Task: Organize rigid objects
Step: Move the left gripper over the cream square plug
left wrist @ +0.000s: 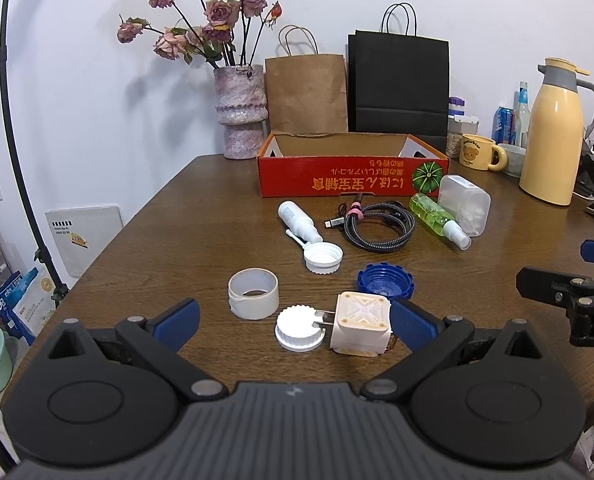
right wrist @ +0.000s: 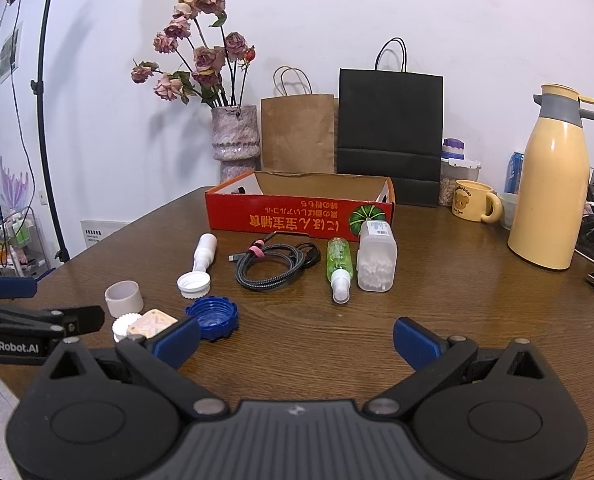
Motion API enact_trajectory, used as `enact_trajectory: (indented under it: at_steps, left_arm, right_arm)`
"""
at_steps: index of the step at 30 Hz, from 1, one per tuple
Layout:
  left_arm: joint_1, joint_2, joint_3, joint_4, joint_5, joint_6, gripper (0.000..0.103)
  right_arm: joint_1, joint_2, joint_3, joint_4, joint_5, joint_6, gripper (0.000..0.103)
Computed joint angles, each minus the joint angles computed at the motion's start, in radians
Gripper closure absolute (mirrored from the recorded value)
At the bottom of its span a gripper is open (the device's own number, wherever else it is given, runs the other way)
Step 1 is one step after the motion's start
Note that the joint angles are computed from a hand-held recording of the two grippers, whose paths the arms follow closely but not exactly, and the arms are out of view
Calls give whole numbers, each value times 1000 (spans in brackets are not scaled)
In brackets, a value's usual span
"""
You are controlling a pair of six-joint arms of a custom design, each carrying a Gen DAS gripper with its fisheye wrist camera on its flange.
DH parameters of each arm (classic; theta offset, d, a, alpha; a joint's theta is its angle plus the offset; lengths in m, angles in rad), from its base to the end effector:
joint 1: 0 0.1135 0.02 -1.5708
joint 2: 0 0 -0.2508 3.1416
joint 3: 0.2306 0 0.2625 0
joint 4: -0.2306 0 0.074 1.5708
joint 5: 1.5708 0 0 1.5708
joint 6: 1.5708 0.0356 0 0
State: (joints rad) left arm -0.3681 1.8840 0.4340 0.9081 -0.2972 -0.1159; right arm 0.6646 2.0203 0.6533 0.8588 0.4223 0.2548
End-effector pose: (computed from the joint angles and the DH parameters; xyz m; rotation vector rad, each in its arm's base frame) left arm 0.2652 -0.0911 0.0499 0.0870 2.0848 0.0206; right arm 0.2707 0.1936 0.0495 -0.1617 2.0270 0.1385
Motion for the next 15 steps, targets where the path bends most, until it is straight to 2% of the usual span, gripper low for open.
enact_trajectory:
  at_steps: [15]
  left_arm:
    - [-14,127,121,-53,39,-8,0]
  right_arm:
    - [-46,53,45,-16,-49,-1,0]
